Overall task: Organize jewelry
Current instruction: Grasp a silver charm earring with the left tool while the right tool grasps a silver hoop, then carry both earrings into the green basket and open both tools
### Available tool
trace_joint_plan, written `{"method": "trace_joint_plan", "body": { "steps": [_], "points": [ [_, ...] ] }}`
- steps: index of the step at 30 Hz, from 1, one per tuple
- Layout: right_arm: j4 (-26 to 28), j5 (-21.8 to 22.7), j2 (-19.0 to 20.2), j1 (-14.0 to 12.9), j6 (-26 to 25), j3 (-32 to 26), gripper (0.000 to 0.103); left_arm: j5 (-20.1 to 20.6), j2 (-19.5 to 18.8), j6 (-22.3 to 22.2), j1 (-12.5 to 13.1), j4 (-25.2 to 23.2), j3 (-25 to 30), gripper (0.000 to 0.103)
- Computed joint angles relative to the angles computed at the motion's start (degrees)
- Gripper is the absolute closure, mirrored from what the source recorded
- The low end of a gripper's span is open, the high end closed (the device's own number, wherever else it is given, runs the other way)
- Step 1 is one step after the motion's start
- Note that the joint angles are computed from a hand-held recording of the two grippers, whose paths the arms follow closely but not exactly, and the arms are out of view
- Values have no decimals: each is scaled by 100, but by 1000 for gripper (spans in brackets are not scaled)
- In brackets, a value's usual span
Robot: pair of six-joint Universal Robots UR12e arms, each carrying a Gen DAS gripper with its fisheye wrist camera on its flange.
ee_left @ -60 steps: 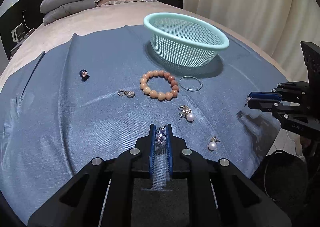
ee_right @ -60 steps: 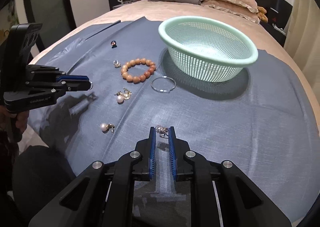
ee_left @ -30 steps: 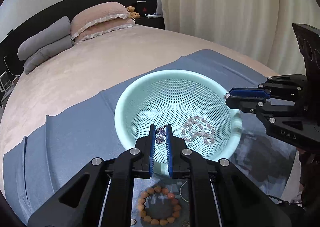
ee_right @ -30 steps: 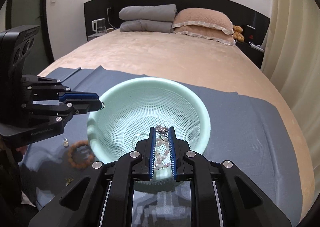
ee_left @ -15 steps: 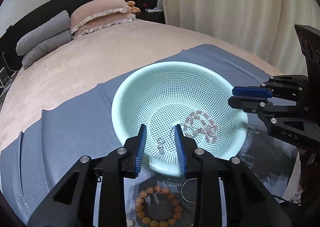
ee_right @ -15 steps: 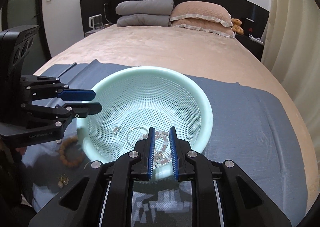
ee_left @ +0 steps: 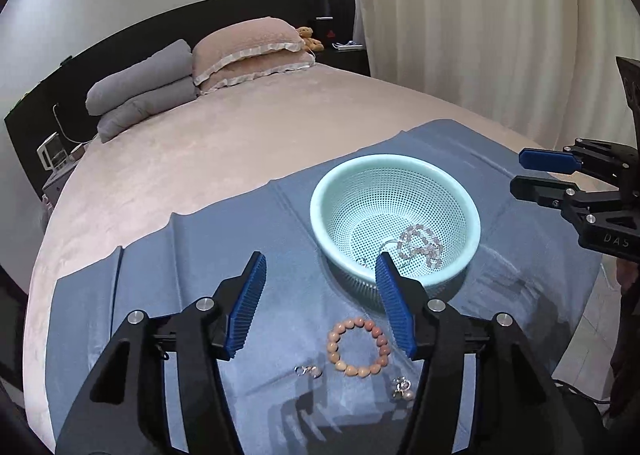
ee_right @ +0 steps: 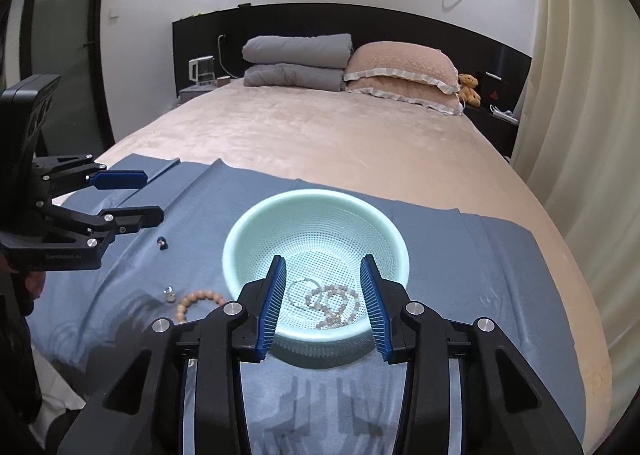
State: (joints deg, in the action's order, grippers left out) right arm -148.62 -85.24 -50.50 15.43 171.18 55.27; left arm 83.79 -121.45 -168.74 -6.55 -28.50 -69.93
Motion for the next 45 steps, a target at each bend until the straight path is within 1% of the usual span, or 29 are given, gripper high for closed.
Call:
{"method": "trace_joint_plan", "body": {
  "steps": [4, 5, 8, 11, 14, 16, 20, 25, 27, 29, 30, 31, 33, 34, 35, 36, 37, 38, 40, 43, 44, 45],
  "points": [
    [-2, 88, -109, 54, -10, 212, 57, 119, 233, -145, 84, 100, -431, 30],
    [7, 115, -127, 67, -13, 267, 57, 152, 274, -163, 105, 117, -533, 28],
    [93, 217, -152, 87, -34, 405, 55, 161, 318, -132, 141, 51, -744, 27],
    [228, 293, -105, 111, -80, 473, 54, 154, 273, -32, 164, -55, -858, 27],
    [419, 435, 2, 123, -273, 452, 53, -23, 192, 10, 190, -140, -940, 27],
    [596, 511, 92, 131, -418, 389, 53, -15, 125, 94, 186, -139, -978, 27],
    [995, 839, 325, 104, -491, 153, 52, -272, -23, 110, 221, -207, -956, 27],
    [1195, 987, 600, 108, -588, -129, 51, -487, -229, 91, 273, -257, -792, 27],
    [1220, 1003, 707, 113, -600, -238, 51, -690, -299, 11, 315, -179, -729, 27],
    [1182, 978, 778, 117, -559, -285, 50, -894, -379, -163, 361, -222, -622, 27],
    [1075, 1019, 802, 107, -474, -275, 49, -937, -409, -226, 371, -228, -590, 29],
    [980, 1081, 812, 91, -370, -252, 49, -892, -426, -261, 365, -206, -578, 34],
    [920, 1154, 826, 68, -217, -238, 50, -821, -426, -243, 350, -159, -590, 42],
    [855, 1065, 807, 78, -240, -194, 60, -843, -414, -228, 350, -151, -608, 50],
    [866, 1063, 791, 75, -296, -174, 62, -901, -401, -233, 357, -168, -620, 60],
    [914, 1114, 785, 64, -288, -176, 62, -951, -386, -245, 362, -189, -635, 65],
    [954, 1140, 779, 60, -273, -179, 63, -1009, -373, -249, 369, -210, -650, 74],
    [976, 1132, 767, 61, -283, -172, 63, -1046, -362, -244, 369, -212, -666, 78],
    [999, 1092, 727, 67, -286, -134, 63, -1035, -335, -232, 359, -181, -707, 82],
    [989, 1053, 585, 59, -269, 55, 63, -1069, -237, -324, 358, -242, -812, 82],
    [985, 1008, 519, 53, -251, 142, 63, -1068, -205, -331, 365, -270, -843, 85],
    [974, 988, 461, 41, -226, 215, 63, -1041, -163, -336, 362, -285, -886, 85]
  ]
}}
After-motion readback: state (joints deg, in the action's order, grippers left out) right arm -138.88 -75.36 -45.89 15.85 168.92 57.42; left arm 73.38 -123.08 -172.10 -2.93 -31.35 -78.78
